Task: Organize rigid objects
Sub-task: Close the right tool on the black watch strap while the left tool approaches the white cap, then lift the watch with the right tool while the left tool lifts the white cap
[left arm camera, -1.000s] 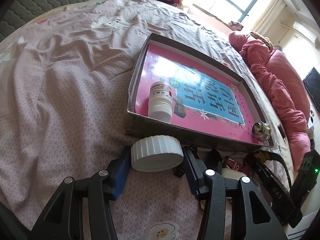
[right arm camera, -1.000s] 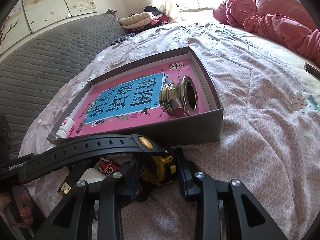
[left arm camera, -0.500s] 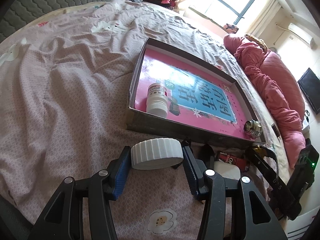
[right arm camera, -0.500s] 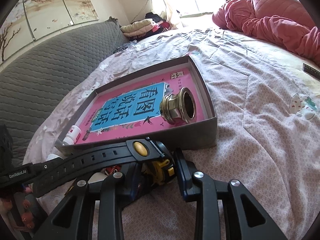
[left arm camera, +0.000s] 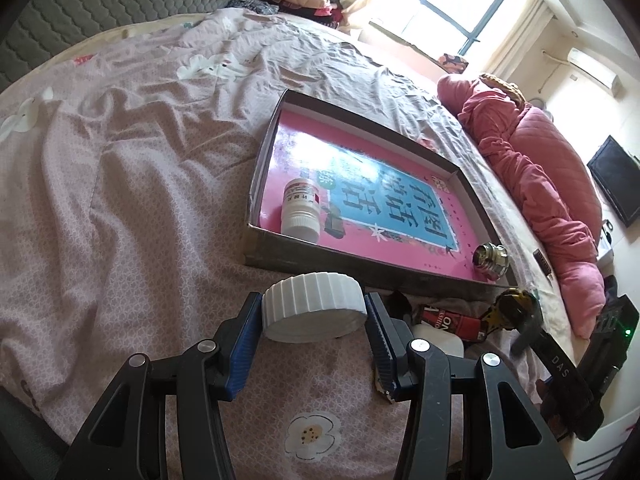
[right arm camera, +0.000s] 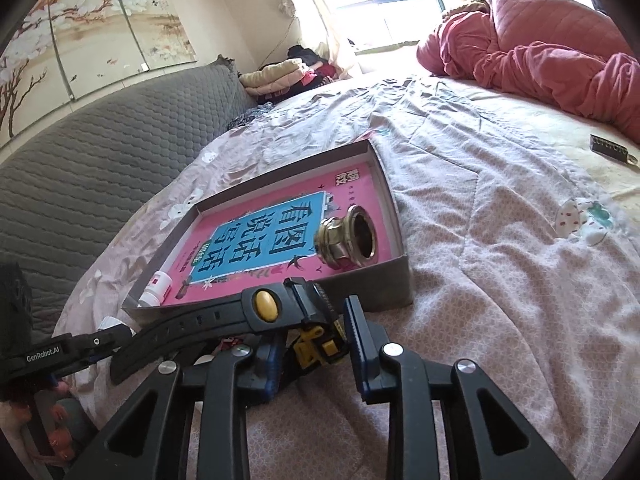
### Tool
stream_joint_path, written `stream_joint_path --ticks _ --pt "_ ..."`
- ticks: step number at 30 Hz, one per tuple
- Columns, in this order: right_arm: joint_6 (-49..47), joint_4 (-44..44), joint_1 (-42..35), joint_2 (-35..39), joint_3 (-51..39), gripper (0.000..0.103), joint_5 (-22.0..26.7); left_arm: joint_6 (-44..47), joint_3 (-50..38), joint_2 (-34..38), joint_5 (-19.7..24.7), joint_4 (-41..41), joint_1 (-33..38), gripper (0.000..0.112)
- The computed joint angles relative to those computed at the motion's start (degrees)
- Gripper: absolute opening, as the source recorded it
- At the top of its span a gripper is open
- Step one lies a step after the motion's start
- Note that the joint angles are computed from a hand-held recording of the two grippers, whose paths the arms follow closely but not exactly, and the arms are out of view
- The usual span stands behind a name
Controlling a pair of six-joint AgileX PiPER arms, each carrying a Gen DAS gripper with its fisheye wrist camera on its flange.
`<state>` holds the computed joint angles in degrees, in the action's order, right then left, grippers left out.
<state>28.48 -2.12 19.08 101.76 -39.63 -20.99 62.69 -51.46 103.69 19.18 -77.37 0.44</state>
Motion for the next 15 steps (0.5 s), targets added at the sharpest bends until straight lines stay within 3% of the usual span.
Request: stream_joint_path --ticks 2,7,12,15 --pt "0.3 0.0 -0.3 -0.5 0.6 0.019 -0.5 0.1 0.2 -0.3 -0.1 0.0 -0.1 0.052" --pt "-1.1 1.4 -0.2 -2.2 2.2 0.019 -1.7 1.1 0.8 -1.1 0.2 -0.9 0.1 0.052" --pt "-7.0 8.2 0.8 -5.1 4.4 0.019 -3.0 2.1 1.5 -2.1 0.3 -1.7 0.4 0.052" --pt "-4.5 6.8 0.1 -6.5 6.1 0.019 -4.6 2.7 1.9 -2.8 0.6 -2.2 0.5 0.052"
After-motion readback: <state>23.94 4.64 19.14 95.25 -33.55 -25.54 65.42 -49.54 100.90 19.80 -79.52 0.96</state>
